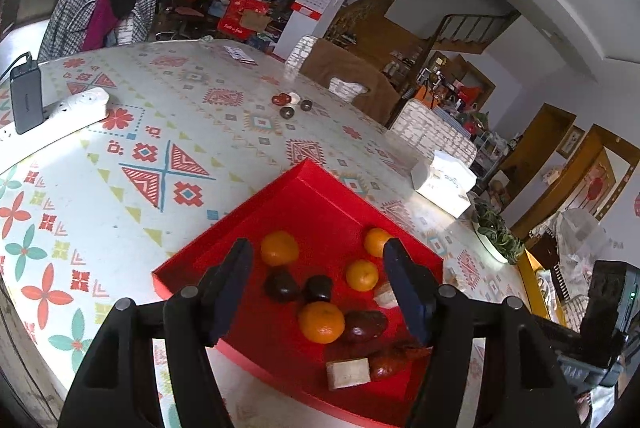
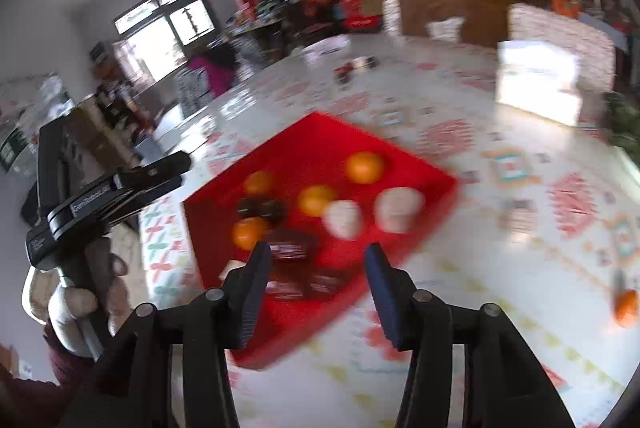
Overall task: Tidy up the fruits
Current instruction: 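Lower the red date into the tray and open the right tool, then move both open tools back from the tray to the fruit row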
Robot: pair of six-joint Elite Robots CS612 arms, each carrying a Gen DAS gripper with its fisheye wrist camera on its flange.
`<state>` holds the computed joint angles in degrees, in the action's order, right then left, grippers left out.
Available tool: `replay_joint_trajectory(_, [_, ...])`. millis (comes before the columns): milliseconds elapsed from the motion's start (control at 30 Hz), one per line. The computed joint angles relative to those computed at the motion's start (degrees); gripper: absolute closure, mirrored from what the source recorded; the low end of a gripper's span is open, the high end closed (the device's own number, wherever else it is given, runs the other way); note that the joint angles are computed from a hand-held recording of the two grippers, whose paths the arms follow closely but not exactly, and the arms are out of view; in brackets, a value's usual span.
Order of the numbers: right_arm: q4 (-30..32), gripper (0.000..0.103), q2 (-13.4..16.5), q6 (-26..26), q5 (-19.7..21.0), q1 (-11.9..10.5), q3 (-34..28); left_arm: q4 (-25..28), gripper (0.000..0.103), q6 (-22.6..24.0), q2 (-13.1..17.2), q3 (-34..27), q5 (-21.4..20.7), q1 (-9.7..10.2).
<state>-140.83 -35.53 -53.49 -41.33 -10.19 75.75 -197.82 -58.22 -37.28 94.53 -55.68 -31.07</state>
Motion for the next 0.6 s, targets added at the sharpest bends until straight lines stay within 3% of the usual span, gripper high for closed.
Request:
replay_joint_trajectory(167, [-9.0, 0.049, 1.8, 10.3, -1.4, -2.9, -1.9, 0.5, 0.036, 1.5, 0.2, -1.2, -0.6, -0.36])
replay_joint_trajectory(367, [-19.9, 0.049, 6.0, 32.4, -3.1, -7.1, -9.8, 1.6, 0.036, 4.6, 0.8, -4.1, -2.2, -0.98])
replay_joint_trajectory(433, [-25.0, 0.049, 7.3, 37.9, -6.7, -7.8, -12.5, 2.2, 0.036, 6.3, 1.3, -5.7, -3.2, -1.29])
replay_joint_trajectory(500, [-25.7, 0.049, 8.5, 40.2, -11.2, -7.7, -15.0, 3.3, 0.036, 8.1, 1.9, -7.6, -4.7, -1.59])
replay_joint_trajectory(600, [-18.2, 0.049, 9.9, 36.3, -10.8, -7.2, -17.3, 5.6, 0.035, 11.3, 3.0, -11.1, -8.0, -1.91])
